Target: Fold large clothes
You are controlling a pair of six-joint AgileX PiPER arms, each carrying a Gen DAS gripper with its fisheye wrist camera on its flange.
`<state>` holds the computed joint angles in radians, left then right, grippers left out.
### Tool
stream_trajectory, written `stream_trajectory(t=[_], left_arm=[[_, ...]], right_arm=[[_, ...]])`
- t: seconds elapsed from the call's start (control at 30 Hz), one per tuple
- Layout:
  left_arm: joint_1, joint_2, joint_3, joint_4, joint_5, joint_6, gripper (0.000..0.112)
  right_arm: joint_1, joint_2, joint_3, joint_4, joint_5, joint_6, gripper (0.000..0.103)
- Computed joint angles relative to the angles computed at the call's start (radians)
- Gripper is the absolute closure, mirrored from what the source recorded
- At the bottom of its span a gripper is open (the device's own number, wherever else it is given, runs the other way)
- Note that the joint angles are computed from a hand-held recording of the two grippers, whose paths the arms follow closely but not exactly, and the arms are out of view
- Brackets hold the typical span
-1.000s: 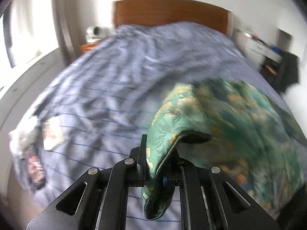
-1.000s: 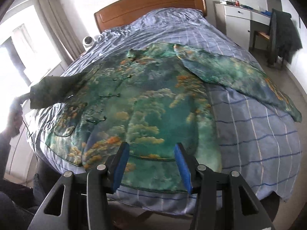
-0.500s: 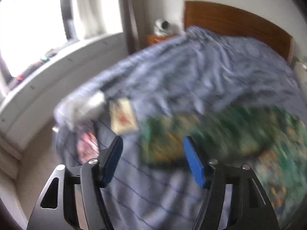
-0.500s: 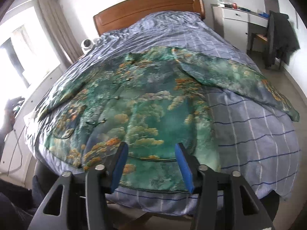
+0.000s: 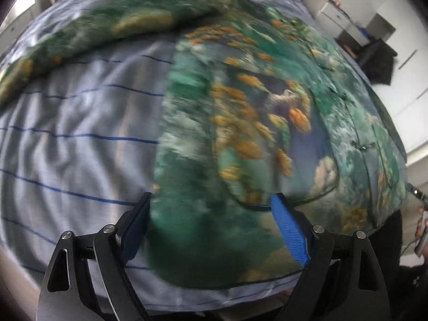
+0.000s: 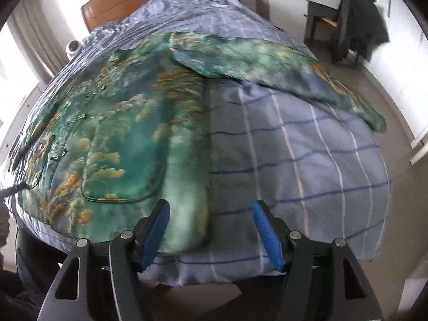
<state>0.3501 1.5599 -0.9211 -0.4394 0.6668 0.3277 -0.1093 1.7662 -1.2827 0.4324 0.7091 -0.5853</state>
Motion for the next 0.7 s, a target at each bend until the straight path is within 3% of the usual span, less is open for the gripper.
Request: stream_trajectory(t=[0.2, 0.23, 0.27, 0.37, 0.43, 0.57, 0.6, 0.63, 0.67, 0.7], left_arm=[[0.001, -0.010, 0.061, -0.107, -0.045, 0.089, 0.017], [0.001, -0.006, 0.061, -0.113, -0.046, 0.095, 0.017], [-0.009, -0.002, 0.062, -0.111, -0.053, 0.086, 0.017], [-0.008, -0.005, 0.049, -0.074, -0.031, 0.061, 0.020], [-0.010, -0.007, 0.041, -0.043, -0.010, 0.041, 0.034], [-0.021, -0.028, 0.041, -0.021, 0.012, 0.036, 0.084], [-0.006, -0.040, 0.041, -0.041, 0.031, 0.057, 0.093], [0.021, -0.058, 0.045, -0.080, 0.061, 0.097, 0.095], [0.040, -0.073, 0.049, -0.111, 0.082, 0.128, 0.097], [0.059, -0.089, 0.055, -0.139, 0.105, 0.157, 0.098]], right_arm=[[-0.057, 0.020, -0.015, 0.097, 0.059, -0.069, 0.037], [-0.067, 0.039, -0.032, 0.121, 0.088, -0.086, 0.034], [-0.067, 0.052, -0.043, 0.130, 0.107, -0.087, 0.024], [-0.064, 0.099, -0.077, 0.168, 0.156, -0.112, 0.021], [-0.053, 0.121, -0.089, 0.169, 0.163, -0.121, 0.021], [-0.022, 0.177, -0.125, 0.120, 0.163, -0.104, 0.023], [-0.031, 0.185, -0.136, 0.148, 0.188, -0.122, 0.031], [-0.037, 0.187, -0.140, 0.172, 0.201, -0.133, 0.073], [-0.048, 0.188, -0.146, 0.204, 0.216, -0.146, 0.089], [-0.052, 0.184, -0.149, 0.214, 0.216, -0.142, 0.089]])
